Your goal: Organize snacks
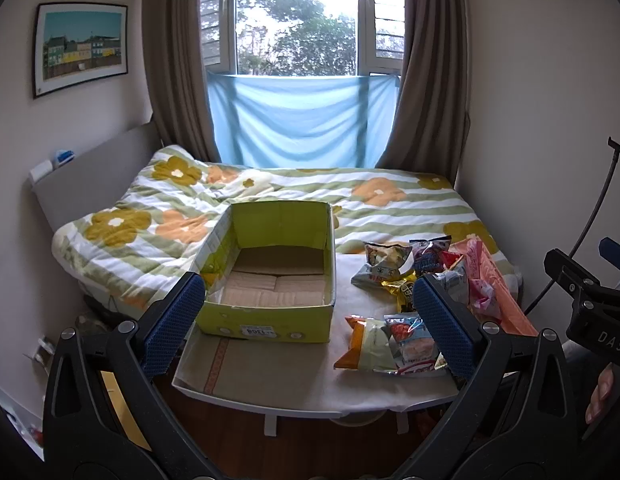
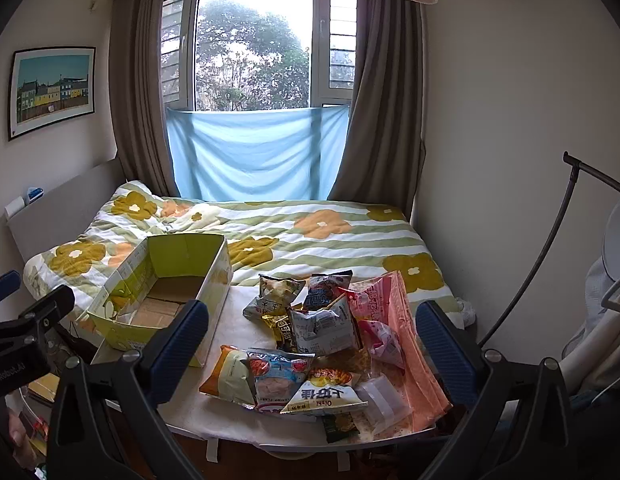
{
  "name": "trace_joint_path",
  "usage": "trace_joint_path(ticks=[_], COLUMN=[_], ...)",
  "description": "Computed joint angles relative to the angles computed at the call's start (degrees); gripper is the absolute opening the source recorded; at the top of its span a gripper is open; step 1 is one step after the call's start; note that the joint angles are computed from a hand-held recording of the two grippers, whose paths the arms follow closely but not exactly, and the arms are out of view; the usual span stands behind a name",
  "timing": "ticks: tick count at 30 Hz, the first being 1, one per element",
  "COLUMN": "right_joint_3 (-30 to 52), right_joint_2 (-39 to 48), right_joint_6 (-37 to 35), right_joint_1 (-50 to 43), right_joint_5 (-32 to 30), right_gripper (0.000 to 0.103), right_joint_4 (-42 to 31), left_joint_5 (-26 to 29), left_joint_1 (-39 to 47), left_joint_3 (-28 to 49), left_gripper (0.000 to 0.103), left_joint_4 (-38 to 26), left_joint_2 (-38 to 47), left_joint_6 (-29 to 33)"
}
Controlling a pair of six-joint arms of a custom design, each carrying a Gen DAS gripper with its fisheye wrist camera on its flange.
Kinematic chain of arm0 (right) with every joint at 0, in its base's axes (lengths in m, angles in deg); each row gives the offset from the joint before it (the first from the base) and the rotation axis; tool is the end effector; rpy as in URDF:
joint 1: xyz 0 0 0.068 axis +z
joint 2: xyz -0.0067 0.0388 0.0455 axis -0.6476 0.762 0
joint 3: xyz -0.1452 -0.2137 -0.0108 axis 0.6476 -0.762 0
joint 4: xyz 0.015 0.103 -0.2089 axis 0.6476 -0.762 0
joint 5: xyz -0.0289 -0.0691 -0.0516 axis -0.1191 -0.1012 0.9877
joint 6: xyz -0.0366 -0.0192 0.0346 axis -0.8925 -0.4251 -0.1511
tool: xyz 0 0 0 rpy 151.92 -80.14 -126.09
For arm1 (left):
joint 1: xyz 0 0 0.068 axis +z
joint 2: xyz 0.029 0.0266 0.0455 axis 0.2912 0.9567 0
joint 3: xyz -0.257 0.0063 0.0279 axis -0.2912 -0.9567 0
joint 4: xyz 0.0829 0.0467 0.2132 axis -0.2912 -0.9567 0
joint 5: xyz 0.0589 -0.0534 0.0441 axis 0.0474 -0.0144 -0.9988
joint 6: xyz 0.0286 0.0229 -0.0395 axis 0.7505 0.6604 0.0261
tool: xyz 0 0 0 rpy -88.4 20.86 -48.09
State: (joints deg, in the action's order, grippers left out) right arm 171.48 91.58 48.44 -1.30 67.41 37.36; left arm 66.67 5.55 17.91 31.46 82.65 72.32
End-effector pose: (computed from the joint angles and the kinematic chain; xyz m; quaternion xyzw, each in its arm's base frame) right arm 0.2446 0.1620 0.3259 0.1899 0.8416 -0.1222 0.4906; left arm 0.3234 -0.0704 0.3390 0.1639 0.8507 -0.0886 0.4914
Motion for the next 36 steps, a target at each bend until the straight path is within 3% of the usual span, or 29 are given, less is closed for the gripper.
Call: trace_joint_path(ticks=[18,22,31,36], right_joint_3=[1.73,1.55,-8.69,-17.88], right_joint_2=[1.39,1.4,-2.34,-5.91], right_joint_6=[-1.05,0.69,5.13,0.84], right_joint_1=[-0.79,-1.11,-5.59,-11.42], right_joint_5=[-0.78,-2.0,-7.04,-13.67], right_gripper=[0.103,0.103,0.103,0.103], right_joint_4=[0.06,-1.72,-0.17,6.36], left_joint_5=[0.09,1.82,6.39,5.93], left_joint_1=[-0.47,-0.09,-1.87,-5.86], left_joint_3=[0.54,4.0,8.75,12.63], left_gripper=[0.103,0.103,0.103,0.103], left_joint_4=[0.37,-3.52,-8.9,-11.22], left_joint_2=[1.74,4.7,14.0,20.43], left_joint_6=[-0.88,0.05,4.11,2.18])
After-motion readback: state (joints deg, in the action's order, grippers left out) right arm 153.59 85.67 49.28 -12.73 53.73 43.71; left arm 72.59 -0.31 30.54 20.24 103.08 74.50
